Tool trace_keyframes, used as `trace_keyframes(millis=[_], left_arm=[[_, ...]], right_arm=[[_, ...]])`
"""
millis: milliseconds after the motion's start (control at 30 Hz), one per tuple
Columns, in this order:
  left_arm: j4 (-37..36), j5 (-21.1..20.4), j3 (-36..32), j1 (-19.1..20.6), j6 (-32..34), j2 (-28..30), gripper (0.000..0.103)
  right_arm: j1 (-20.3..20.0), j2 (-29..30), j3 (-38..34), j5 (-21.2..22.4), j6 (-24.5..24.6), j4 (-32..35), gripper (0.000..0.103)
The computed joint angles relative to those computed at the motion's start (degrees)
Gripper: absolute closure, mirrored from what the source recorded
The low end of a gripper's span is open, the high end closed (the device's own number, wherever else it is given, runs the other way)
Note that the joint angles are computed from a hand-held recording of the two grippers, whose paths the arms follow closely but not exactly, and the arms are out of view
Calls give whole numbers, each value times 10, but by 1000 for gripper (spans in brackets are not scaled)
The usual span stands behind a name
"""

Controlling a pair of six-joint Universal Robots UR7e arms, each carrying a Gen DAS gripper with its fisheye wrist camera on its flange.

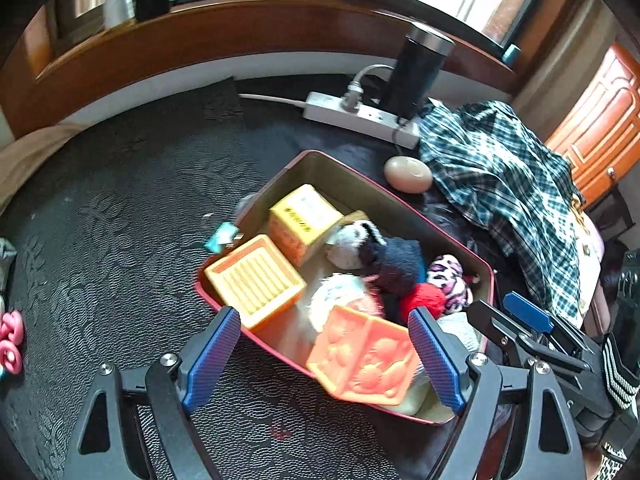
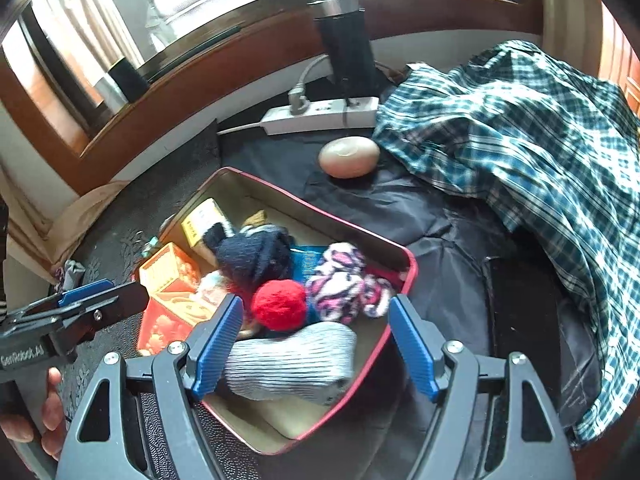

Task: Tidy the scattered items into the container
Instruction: 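Move both open tools back toward the remaining toys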

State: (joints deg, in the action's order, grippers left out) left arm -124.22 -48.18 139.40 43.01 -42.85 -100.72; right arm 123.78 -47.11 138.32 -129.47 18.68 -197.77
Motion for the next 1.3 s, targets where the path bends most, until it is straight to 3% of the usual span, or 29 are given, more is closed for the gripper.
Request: trace_keyframes(millis=[267, 567, 867, 1300], left_arm=[[102, 39, 1, 3, -78, -54, 15], [241, 65, 10, -6, -183, -153, 15], [462, 94, -10, -37, -322, -297, 15], [852, 93, -106, -61, -580, -467, 15]], right_arm=[[20, 24, -34, 11, -7, 28, 23], [55, 60, -76, 4, -23, 49, 22], [102, 117, -136, 12, -53, 69, 19], [143, 198, -228, 87, -53, 147, 17]])
